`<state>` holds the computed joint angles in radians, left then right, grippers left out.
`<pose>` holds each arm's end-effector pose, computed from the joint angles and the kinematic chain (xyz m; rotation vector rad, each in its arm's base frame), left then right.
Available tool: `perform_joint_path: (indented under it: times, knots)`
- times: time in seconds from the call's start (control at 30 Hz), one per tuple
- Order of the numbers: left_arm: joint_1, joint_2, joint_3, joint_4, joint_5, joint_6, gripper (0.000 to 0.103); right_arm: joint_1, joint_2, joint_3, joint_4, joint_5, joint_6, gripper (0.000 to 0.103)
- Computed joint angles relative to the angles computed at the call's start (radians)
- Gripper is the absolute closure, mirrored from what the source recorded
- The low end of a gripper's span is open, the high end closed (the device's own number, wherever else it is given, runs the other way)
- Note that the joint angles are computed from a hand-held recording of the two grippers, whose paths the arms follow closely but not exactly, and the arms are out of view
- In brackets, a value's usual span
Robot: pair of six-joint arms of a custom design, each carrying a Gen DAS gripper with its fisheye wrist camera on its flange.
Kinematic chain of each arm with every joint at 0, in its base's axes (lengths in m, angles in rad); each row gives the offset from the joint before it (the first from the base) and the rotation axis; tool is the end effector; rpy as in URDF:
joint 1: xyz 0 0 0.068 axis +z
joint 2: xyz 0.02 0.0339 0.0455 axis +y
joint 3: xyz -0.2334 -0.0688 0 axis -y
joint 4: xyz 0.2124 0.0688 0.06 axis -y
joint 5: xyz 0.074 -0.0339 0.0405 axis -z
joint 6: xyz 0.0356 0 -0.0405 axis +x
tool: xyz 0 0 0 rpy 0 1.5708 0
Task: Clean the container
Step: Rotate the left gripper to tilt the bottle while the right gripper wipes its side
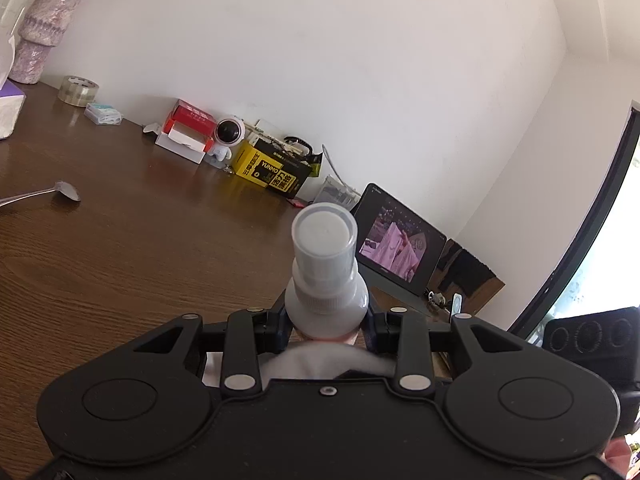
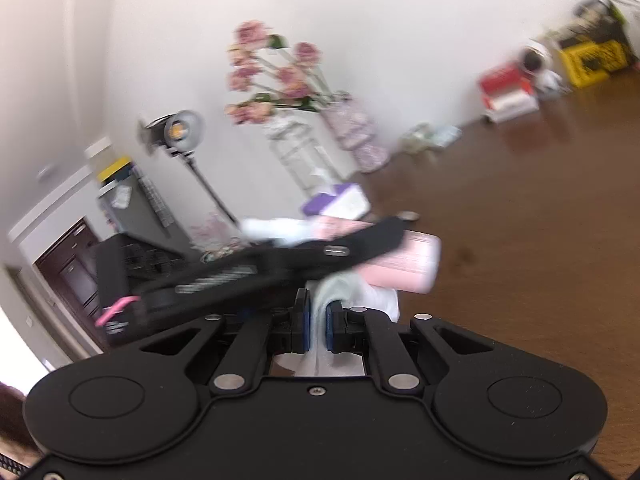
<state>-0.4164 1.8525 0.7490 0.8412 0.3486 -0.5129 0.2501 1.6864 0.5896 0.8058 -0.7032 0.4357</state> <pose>0.3041 -0.1478 0.1472 0.1657 1.9218 -0.9579 0.2793 0.0951 0.1547 -0.3360 1.9140 1.1169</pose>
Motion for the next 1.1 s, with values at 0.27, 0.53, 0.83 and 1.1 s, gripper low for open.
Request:
perform_joint_path:
  times: [0.27, 0.53, 0.83, 1.1]
  knots:
    - [0.019, -0.031, -0.04, 0.038, 0.007, -0.015, 0.069, -0.013, 0.025, -0.022, 0.033, 0.093, 0.034, 0.094]
    - [-0.001, -0.018, -0.012, -0.009, -0.026, 0.014, 0.069, 0.057, 0.024, -0.085, 0.161, 0.18, -0.008, 0.094]
    - [0.008, -0.034, -0.036, 0.009, -0.014, 0.017, 0.069, 0.039, 0.044, -0.074, 0.175, 0.173, -0.016, 0.095]
    - [-0.001, -0.026, -0.028, 0.002, -0.018, 0.025, 0.069, 0.037, 0.045, -0.094, 0.183, 0.202, -0.016, 0.095]
